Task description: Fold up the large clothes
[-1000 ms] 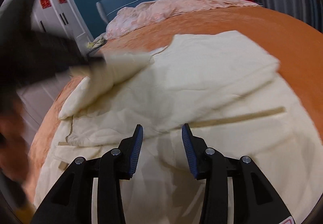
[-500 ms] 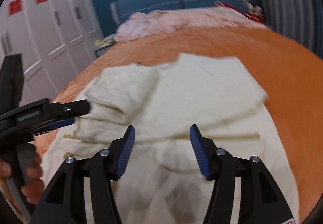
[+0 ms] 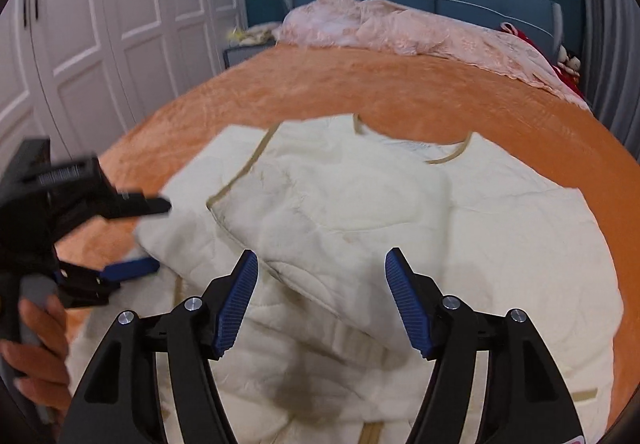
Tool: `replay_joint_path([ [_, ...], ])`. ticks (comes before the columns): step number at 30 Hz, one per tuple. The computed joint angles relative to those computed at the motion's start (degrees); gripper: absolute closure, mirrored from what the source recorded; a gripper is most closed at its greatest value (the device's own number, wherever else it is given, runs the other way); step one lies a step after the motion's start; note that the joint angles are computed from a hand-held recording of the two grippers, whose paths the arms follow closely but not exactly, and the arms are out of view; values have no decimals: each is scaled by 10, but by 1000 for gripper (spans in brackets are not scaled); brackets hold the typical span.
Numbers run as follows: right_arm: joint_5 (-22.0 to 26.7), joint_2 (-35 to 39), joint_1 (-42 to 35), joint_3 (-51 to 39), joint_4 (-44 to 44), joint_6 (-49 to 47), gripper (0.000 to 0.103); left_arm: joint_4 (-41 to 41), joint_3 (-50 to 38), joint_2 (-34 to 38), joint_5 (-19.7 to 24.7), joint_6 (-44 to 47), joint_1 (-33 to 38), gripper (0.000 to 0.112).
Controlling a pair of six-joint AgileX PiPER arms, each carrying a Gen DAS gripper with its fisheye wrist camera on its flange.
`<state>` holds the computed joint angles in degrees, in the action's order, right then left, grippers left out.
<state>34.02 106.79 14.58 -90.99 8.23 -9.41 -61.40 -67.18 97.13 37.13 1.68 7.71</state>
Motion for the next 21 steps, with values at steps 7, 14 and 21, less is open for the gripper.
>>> replay_joint_path([
  [7, 14, 13, -46, -26, 24, 17, 95, 113, -25, 12, 1, -86, -6, 95],
  [14, 46, -47, -271, 95, 284, -43, 88, 180, -7, 2, -28, -103, -26, 97],
  [21, 73, -80, -401, 211, 444, -210, 53, 269, -1, -2, -68, -157, -57, 96],
])
